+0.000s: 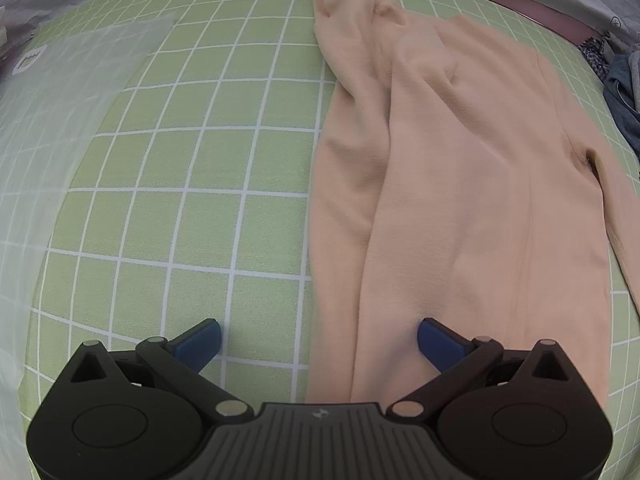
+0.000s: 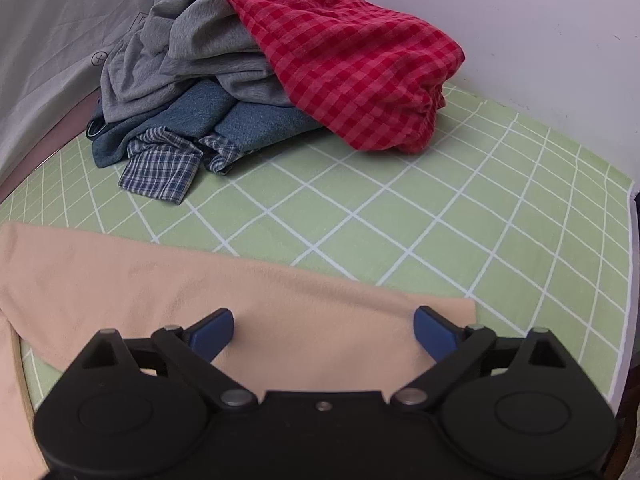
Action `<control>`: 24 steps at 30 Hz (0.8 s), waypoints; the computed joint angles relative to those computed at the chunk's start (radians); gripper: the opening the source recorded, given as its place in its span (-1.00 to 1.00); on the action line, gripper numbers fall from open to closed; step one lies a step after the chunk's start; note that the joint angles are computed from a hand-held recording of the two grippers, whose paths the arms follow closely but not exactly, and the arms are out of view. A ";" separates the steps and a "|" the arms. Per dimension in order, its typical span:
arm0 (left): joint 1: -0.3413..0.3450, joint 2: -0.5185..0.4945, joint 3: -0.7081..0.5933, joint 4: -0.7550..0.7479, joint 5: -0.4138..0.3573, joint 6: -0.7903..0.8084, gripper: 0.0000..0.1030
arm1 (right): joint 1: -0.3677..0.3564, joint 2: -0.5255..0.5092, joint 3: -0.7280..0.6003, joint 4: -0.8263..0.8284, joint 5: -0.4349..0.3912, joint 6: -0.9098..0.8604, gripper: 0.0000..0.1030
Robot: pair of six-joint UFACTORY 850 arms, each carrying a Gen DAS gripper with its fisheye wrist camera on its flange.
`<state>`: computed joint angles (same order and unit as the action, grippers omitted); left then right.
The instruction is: Fold clothes
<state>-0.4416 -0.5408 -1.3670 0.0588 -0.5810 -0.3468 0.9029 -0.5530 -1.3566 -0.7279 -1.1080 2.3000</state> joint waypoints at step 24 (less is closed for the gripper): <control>-0.012 0.029 0.049 0.033 0.053 -0.038 1.00 | -0.011 0.037 -0.010 -0.211 0.160 0.074 -0.90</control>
<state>-0.4534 -0.5116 -1.3182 0.0916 -0.5282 -0.3851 0.8916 -0.5158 -1.3668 -0.9386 -0.9480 2.3739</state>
